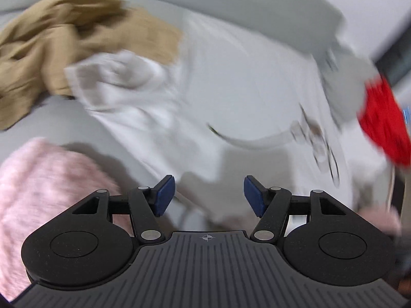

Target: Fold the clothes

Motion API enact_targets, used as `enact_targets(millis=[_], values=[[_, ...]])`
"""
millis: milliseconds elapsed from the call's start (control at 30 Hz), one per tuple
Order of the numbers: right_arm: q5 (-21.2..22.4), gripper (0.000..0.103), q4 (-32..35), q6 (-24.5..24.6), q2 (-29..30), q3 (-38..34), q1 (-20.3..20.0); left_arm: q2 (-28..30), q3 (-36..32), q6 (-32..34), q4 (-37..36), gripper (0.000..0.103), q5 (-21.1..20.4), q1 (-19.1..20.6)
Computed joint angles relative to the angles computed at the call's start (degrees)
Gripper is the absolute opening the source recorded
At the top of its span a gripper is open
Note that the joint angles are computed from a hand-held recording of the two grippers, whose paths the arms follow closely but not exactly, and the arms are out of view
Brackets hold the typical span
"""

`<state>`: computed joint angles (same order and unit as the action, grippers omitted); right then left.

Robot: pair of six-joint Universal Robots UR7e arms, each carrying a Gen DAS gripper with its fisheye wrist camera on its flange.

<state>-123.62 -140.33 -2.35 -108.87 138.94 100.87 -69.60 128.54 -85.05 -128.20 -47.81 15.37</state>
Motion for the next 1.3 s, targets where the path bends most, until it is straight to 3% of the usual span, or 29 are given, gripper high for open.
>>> enact_targets(millis=[133, 233, 467, 600, 867, 900, 967, 1133, 1300], values=[[0.3, 0.063, -0.9, -0.7, -0.3, 0.3, 0.2, -6.8, 2.8, -12.5, 6.0, 0.062, 7.1, 0.9], [0.5, 0.063, -1.1, -0.6, -0.2, 0.3, 0.0, -11.1, 2.8, -14.9, 11.9, 0.059, 8.3, 3.7], [0.7, 0.063, -1.2, -0.6, 0.5, 0.1, 0.4, -10.3, 0.2, -0.3, 16.4, 0.037, 8.6, 7.5], [0.2, 0.063, -0.7, 0.2, 0.8, -0.1, 0.6, -7.9, -0.2, 10.0, 12.6, 0.036, 8.9, 8.4], [-0.6, 0.063, 0.6, 1.3, 0.7, -0.3, 0.6, -5.3, -1.5, 15.7, 11.4, 0.035, 8.9, 10.6], [-0.7, 0.063, 0.8, 1.5, 0.7, -0.3, 0.5, -4.6, -2.2, 16.6, 12.0, 0.032, 9.1, 10.8], [-0.7, 0.063, 1.0, 1.6, 0.6, -0.4, 0.5, -3.7, -3.0, 17.6, 13.3, 0.007, 9.7, 11.0], [0.2, 0.063, 0.5, 1.2, 0.2, -0.3, 0.2, -3.6, -2.6, 19.0, 12.8, 0.002, 12.1, 9.2], [2.3, 0.063, 0.3, 1.0, -0.9, 0.2, -1.5, -1.9, -3.0, 20.8, 8.7, 0.001, 14.1, 4.8]])
